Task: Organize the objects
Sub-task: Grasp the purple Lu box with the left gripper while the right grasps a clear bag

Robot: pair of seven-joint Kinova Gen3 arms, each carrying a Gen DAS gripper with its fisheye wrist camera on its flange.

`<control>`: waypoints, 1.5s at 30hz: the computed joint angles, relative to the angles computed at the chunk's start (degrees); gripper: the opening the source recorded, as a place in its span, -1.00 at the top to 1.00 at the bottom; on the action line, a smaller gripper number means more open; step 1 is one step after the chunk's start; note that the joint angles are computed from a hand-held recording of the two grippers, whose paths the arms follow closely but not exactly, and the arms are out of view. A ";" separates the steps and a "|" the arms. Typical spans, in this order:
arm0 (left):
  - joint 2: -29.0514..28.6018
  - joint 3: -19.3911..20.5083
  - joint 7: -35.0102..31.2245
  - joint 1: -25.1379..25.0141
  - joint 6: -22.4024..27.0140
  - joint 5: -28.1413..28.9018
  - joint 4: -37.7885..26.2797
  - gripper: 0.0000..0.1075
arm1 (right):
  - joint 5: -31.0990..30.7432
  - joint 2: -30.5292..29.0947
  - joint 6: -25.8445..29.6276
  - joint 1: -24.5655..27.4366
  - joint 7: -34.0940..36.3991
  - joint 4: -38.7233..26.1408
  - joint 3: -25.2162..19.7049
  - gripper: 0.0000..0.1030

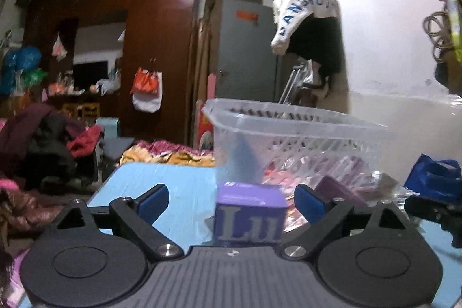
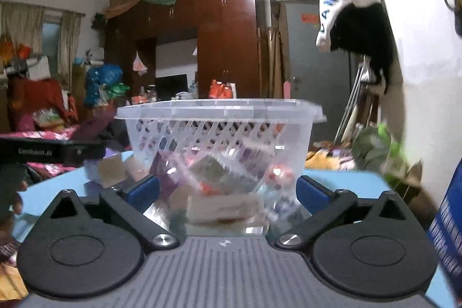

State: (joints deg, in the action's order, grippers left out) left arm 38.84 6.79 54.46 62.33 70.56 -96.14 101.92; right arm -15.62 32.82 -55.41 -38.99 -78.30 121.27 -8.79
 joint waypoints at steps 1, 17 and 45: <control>-0.32 0.15 0.71 -0.53 -1.12 -0.56 0.71 -0.78 | 1.74 0.02 2.33 1.06 -0.63 -1.47 -0.23 -1.00; 0.54 -1.55 -11.25 -0.07 -4.82 3.90 -4.23 -0.78 | 5.03 0.07 17.57 5.08 -4.33 -9.83 -2.35 -0.76; 0.57 -2.34 -7.22 0.42 -4.74 2.54 -3.03 -0.06 | -2.96 -1.02 15.09 0.60 0.65 -7.87 0.99 -0.17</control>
State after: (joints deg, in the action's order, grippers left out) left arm 39.42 4.46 47.23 62.75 65.82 -93.60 98.89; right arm -18.58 31.80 -40.31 -38.39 -77.65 113.40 -7.79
